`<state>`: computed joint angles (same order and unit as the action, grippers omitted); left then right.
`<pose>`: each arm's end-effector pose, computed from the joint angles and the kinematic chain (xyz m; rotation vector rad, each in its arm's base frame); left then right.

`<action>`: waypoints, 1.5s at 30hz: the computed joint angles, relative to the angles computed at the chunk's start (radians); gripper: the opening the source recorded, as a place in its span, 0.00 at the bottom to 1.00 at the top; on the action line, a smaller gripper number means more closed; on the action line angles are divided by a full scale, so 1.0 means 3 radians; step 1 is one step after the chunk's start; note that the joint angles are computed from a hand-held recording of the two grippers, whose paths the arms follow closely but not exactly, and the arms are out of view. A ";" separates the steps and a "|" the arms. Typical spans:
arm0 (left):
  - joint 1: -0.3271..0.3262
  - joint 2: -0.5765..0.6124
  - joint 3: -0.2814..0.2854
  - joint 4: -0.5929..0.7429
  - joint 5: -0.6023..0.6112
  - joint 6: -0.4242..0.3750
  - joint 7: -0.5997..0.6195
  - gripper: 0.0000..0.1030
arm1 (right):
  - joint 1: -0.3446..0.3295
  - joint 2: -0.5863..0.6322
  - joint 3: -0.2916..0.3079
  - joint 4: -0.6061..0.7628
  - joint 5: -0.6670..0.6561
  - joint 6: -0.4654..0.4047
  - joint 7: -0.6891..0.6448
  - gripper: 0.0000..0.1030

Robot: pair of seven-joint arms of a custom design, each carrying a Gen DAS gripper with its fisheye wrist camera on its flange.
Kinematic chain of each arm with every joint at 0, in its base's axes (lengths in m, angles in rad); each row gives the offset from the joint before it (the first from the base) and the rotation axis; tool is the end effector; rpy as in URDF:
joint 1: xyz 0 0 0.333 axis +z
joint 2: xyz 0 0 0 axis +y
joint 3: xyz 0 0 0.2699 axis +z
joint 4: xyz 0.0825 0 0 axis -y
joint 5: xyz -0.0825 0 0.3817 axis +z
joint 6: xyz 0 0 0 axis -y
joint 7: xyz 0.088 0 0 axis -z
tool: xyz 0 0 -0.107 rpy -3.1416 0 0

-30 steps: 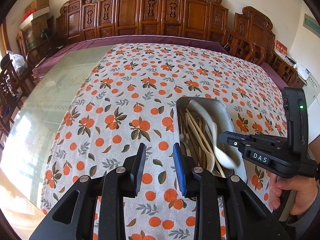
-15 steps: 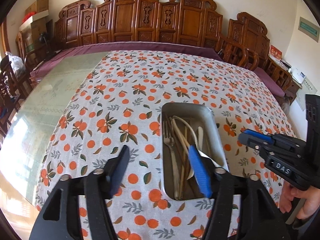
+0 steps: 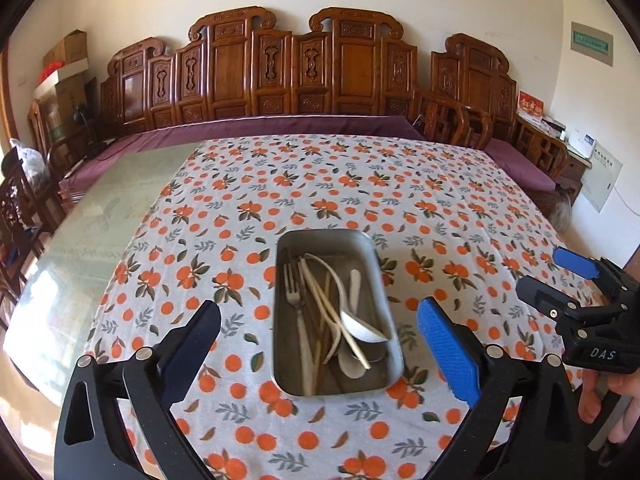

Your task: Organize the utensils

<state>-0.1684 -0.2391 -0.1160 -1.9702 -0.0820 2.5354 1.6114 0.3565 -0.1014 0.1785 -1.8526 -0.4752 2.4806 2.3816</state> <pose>0.5214 -0.1579 0.6235 -1.5221 2.0337 -0.8859 0.4979 0.3021 0.6000 -1.6998 1.7031 -0.6491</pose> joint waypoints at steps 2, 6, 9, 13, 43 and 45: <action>-0.0016 -0.0062 -0.0025 -0.0046 0.0015 0.0047 -0.0027 0.92 | -0.0011 -0.0141 0.0003 -0.0112 -0.0014 -0.0019 0.0043 0.98; -0.0046 -0.0145 -0.0097 -0.0062 0.0176 0.0061 -0.0169 0.92 | -0.0093 -0.0426 0.0104 -0.0281 -0.0158 -0.0160 0.0179 0.98; -0.0115 -0.0232 -0.0112 -0.0080 0.0202 0.0062 -0.0178 0.92 | -0.0172 -0.0632 0.0186 -0.0404 -0.0234 -0.0161 0.0238 0.98; -0.0235 -0.0383 -0.0073 -0.0127 0.0084 0.0079 -0.0156 0.92 | -0.0290 -0.0900 0.0307 -0.0527 -0.0304 -0.0135 0.0311 0.98; -0.0304 -0.0994 -0.0140 -0.0236 0.0571 0.0194 -0.0666 0.93 | -0.0976 -0.1774 0.0897 -0.0675 -0.0193 -0.0034 0.0421 0.98; -0.0322 -0.0999 -0.0125 -0.0243 0.0564 0.0200 -0.0670 0.93 | -0.0998 -0.1763 0.0920 -0.0661 -0.0189 -0.0045 0.0429 0.98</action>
